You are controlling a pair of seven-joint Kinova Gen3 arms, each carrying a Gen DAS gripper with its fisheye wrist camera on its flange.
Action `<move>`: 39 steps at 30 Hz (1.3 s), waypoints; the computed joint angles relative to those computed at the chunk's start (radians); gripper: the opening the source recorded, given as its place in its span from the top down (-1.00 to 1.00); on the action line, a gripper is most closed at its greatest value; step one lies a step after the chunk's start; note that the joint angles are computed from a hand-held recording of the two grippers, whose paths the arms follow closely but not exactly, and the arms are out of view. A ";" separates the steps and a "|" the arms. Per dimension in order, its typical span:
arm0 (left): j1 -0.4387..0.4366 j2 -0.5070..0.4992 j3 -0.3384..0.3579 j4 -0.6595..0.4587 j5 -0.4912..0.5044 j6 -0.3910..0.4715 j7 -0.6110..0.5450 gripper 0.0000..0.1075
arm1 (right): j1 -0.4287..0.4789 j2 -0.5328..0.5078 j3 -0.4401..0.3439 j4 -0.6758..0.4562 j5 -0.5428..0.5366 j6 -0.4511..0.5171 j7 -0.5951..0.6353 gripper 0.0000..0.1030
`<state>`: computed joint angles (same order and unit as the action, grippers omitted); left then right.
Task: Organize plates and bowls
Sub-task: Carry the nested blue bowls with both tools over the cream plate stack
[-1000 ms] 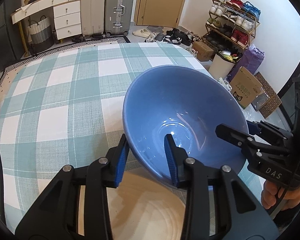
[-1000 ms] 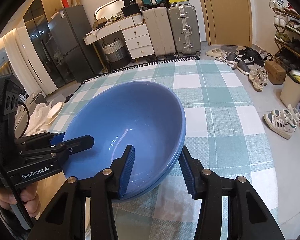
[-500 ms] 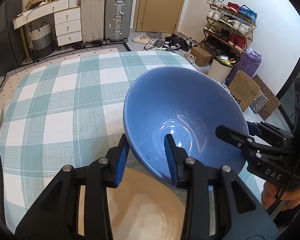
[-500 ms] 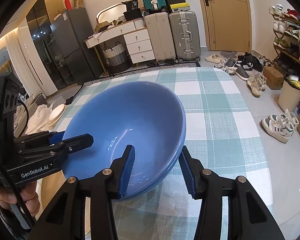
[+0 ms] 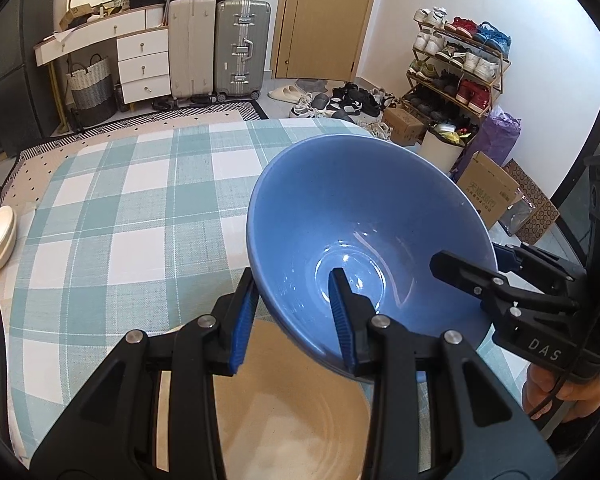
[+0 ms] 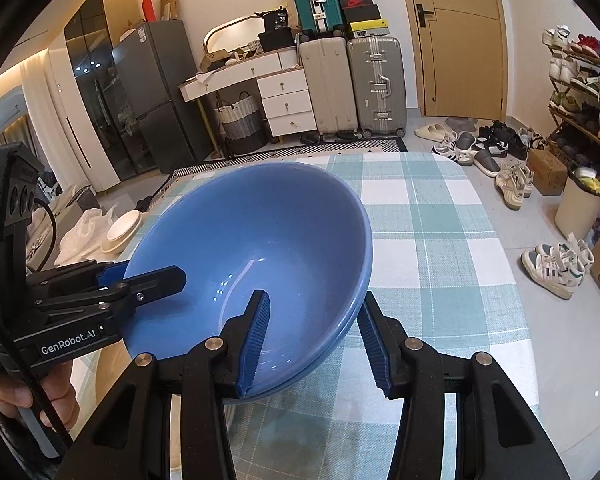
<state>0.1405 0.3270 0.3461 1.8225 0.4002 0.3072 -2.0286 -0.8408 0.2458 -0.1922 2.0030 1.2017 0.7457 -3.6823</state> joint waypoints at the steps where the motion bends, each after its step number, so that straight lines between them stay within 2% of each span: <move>1: -0.014 -0.011 0.010 0.011 0.010 -0.003 -0.010 0.39 | -0.003 0.000 -0.002 -0.002 -0.002 0.005 0.002 0.08; 9: -0.081 -0.100 0.036 0.082 0.116 -0.001 -0.108 0.39 | -0.047 0.004 -0.019 -0.043 -0.018 0.065 0.026 0.08; 13: -0.095 -0.154 0.019 0.123 0.196 0.004 -0.181 0.39 | -0.071 0.006 -0.026 -0.062 -0.018 0.093 0.032 0.08; 22: -0.088 -0.254 -0.082 0.197 0.351 0.049 -0.330 0.39 | -0.114 0.030 -0.030 -0.120 -0.032 0.122 0.073 0.08; 32: -0.032 -0.333 -0.235 0.271 0.398 0.080 -0.404 0.39 | -0.153 0.075 -0.012 -0.171 -0.032 0.098 0.099 0.08; 39: -0.024 -0.362 -0.292 0.315 0.413 0.086 -0.435 0.39 | -0.170 0.105 0.011 -0.195 -0.035 0.055 0.116 0.08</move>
<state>0.1162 -0.0353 0.0541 2.1375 0.8130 0.3927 -2.4632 -1.0104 0.3505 -0.1814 1.8083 1.1670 0.8011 -3.5664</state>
